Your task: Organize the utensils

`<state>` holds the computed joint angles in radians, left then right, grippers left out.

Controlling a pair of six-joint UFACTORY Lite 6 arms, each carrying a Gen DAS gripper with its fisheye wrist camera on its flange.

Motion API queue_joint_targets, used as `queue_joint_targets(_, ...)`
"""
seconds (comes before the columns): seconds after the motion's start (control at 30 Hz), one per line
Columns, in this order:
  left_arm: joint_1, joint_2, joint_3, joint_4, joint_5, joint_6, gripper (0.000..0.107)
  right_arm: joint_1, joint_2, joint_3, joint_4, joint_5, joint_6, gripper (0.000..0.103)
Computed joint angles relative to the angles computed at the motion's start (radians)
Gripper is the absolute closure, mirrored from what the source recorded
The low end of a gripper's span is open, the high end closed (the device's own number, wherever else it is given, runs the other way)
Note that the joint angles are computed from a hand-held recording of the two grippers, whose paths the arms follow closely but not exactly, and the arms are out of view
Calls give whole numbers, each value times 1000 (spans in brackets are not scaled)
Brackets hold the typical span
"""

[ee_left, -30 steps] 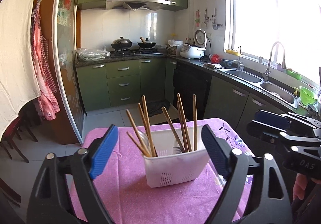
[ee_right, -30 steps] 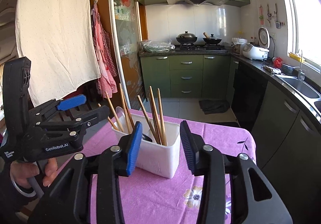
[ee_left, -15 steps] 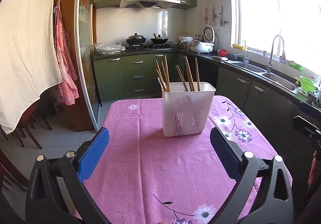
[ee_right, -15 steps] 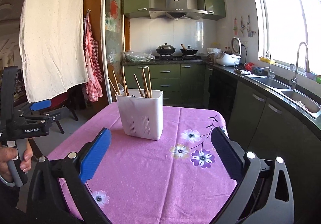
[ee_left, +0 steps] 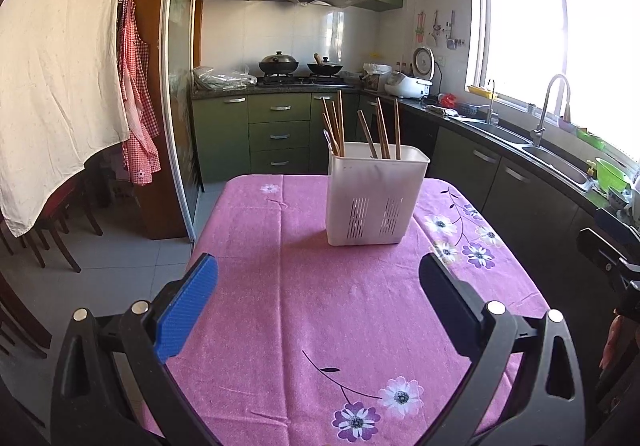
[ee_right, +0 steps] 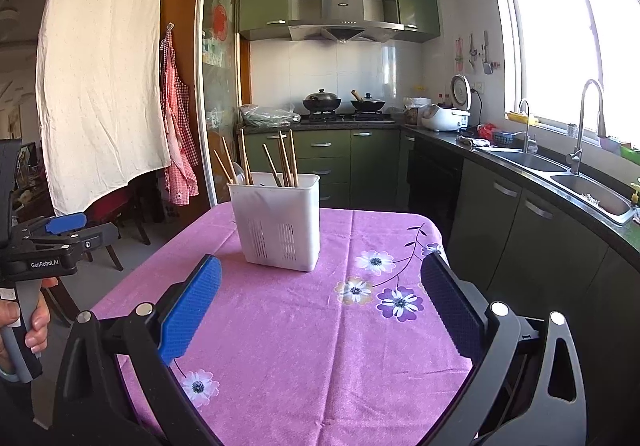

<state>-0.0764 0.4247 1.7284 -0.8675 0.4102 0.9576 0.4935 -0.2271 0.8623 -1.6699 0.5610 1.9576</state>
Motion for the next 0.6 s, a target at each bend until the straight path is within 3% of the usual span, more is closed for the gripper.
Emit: queue_joint_targets(0.6, -3, -14, -25, -6, 1, 1, 11, 8, 3, 17, 11, -9, -15, 4)
